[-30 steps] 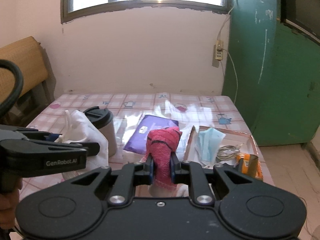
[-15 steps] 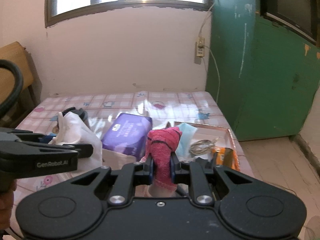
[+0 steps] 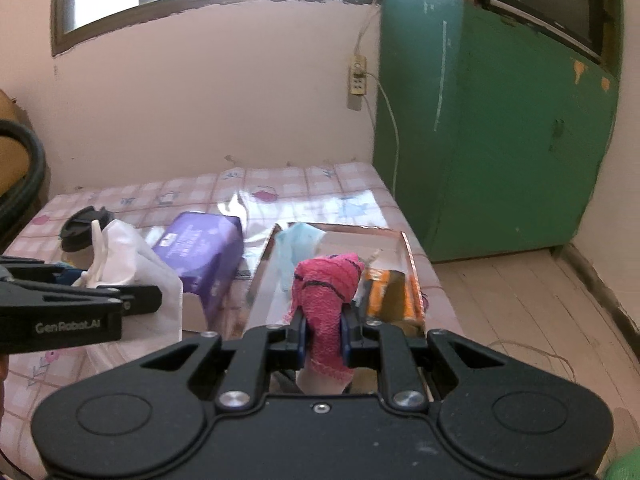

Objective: Organize soft objects

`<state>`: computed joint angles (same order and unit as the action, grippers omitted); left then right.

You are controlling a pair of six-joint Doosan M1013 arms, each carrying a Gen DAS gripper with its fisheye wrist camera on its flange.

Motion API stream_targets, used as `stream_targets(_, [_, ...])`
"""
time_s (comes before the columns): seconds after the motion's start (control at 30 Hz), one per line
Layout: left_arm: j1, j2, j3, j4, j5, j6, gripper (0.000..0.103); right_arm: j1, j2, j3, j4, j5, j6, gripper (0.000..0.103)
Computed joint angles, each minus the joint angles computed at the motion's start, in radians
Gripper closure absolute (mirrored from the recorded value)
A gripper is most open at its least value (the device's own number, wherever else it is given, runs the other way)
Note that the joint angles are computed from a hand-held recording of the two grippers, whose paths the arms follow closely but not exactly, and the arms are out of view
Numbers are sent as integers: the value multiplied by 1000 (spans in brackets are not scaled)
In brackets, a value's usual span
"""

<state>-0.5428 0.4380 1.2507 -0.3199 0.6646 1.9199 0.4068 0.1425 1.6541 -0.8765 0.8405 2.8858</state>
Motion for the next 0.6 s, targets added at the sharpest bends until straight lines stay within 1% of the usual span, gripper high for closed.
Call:
stream_targets(0.1, [-7, 8, -9, -1, 4, 3, 56, -12, -4, 9, 4, -3, 8, 83])
stream_targets(0.27, [-19, 33, -43, 11, 11, -9, 57, -41, -1, 9, 15, -38, -8, 83])
stream_targets(0.37, [-26, 48, -61, 23, 17, -29, 57, -64, 9, -1, 31, -59, -32, 83])
stream_targets(0.5, [-34, 76, -93, 24, 34, -30, 56, -96, 29, -20, 50, -74, -63, 82])
stream_targets(0.6, [-39, 98, -121, 23, 44, -32, 56, -125, 45, -37, 78, -101, -97, 82])
